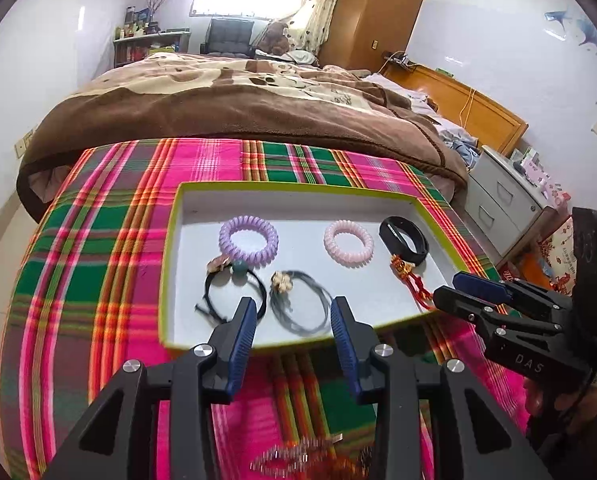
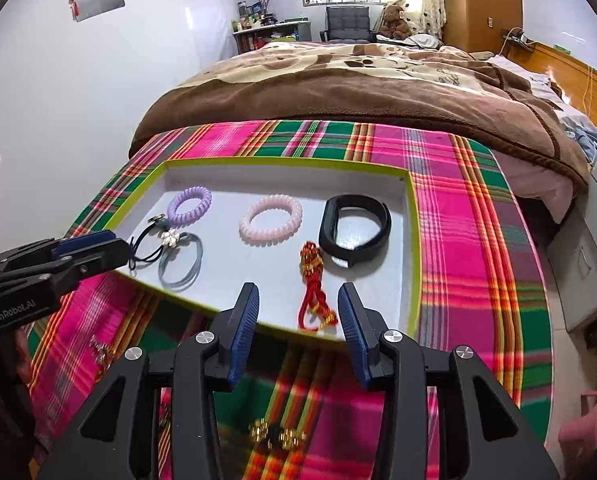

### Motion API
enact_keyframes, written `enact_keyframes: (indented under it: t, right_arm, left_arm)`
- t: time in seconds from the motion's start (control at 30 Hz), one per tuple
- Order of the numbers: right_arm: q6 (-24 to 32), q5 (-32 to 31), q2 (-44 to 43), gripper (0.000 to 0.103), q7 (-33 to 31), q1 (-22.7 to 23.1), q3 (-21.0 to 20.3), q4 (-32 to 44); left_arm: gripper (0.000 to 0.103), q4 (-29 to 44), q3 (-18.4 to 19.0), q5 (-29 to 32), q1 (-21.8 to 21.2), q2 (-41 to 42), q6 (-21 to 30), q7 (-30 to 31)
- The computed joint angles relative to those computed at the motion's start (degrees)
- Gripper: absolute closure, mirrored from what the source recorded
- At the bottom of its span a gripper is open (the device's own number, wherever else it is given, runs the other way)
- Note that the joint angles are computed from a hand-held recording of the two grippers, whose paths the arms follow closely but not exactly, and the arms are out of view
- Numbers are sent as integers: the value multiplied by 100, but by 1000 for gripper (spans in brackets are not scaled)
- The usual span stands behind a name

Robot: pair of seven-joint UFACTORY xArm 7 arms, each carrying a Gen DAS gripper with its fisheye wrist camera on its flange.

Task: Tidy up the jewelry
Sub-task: 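Grasp the gold-and-black charm on the bedspread with the right tool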

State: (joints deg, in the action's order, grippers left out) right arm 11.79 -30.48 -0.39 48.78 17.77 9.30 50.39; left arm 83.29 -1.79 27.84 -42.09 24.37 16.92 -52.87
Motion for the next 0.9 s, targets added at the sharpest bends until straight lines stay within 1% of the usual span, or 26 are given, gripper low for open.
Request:
enact_keyframes:
  t: [0.07,0.1,0.13,0.2,0.3,0.4,0.47,0.53,0.6,0.67,0.77,0.9]
  right_arm:
    - [-11,-64,-128,60,94,-6,19,-127]
    - [-37,-169,-221,59,223,-33,40,-221]
    - [-82,-277,-270,55,344,-76,70,-274]
    - [-175,-130,-387,54,294,-106,107,-424]
    - [-197,-294,-596,54,506,-272,261,-634]
    - [-308,-256,-821,54,594,-413,383,-873]
    - [-383,-187,-972,54,581,-504,464,-1027]
    - [-408,-37,-1104,54,477,-553,532,-1173]
    - [-429,237,-1211,54,243,-505,533,-1322]
    - [-457,329,-1304,54,204,-586,666,-1455]
    - [-516,601,-1365,54,23,-553,724,-1615]
    - [-527,852,-1338,53,-214,-502,786,-1683]
  left_arm:
    - [65,-245,104,159,-97,-187,-101,-175]
    - [65,-349,143,247,-132,-271,-139,-283]
    - [64,-507,211,383,-188,-389,-218,-470]
    - [64,-671,243,594,-214,-534,-246,-718]
    - [64,-962,262,1033,-234,-795,-243,-1161]
    - [64,-1242,245,1507,-214,-1031,-299,-1698]
    - [64,-1396,153,1704,-135,-1145,-357,-1894]
    - [64,-1556,85,1963,-99,-1287,-301,-2188]
    - [64,-1712,4,2201,-40,-1410,-304,-2478]
    - [64,-1851,-110,2367,53,-1515,-305,-2643]
    - [64,-2072,-302,2532,212,-1669,-289,-2844]
    - [63,-2394,-512,2875,434,-1900,-338,-3350]
